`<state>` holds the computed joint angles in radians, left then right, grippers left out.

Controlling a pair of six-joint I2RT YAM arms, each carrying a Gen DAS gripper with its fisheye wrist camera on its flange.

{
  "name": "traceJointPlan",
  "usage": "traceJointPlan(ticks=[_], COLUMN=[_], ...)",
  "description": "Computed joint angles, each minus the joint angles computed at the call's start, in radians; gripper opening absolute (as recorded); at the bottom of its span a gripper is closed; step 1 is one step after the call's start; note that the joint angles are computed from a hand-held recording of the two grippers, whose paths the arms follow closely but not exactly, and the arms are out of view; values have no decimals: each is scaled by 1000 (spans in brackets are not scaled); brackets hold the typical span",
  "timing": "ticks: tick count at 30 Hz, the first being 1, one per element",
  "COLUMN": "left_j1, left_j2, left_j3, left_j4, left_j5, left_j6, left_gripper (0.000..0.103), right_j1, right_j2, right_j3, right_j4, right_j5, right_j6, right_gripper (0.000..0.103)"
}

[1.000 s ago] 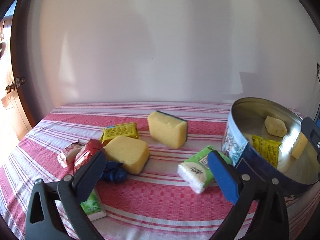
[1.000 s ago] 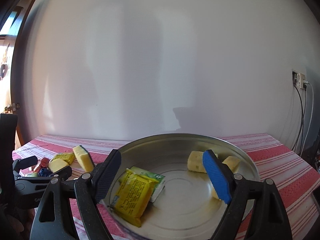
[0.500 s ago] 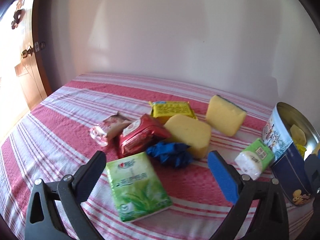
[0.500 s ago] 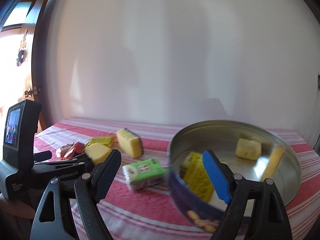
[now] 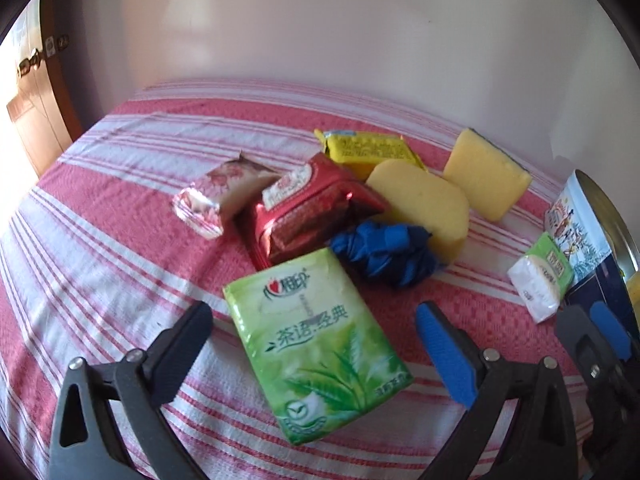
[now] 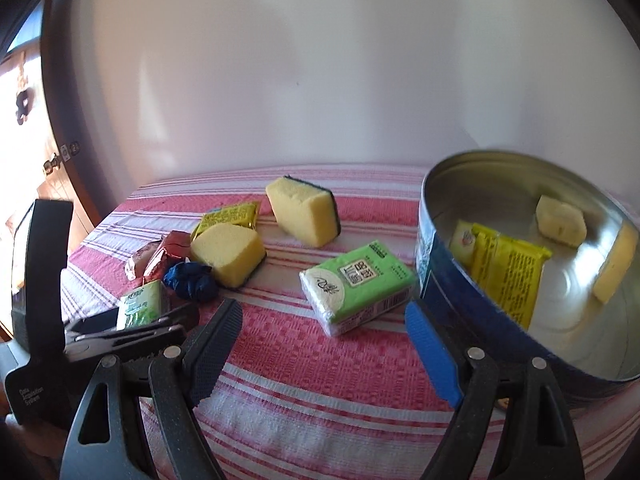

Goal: Organize objects
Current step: 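Move both tools back toward the remaining items on the bed, then grasp the green tissue pack with the right tool while the left grasps another tissue pack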

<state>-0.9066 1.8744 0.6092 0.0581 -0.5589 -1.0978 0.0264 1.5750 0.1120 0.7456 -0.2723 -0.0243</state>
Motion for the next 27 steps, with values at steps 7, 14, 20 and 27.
traceJointPlan(ticks=[7,14,20,27], left_j1=[22,18,1,29], left_j2=[-77,-155,-154,-124], left_j3=[-122,-227,-184,-159], left_j4=[131,256,165,146], left_j5=[14,35,17,40], left_j6=[72,49,45,112], left_gripper=[73,60,63,83], right_j1=[23,93,155,183], right_j2=[115,163,195,203], right_j3=[118,172,236,270], right_j4=[-112,-116,-162,-209], right_j5=[10,131,240,288], right_j6=[81,224,284,245], right_gripper=[86,86,86,75])
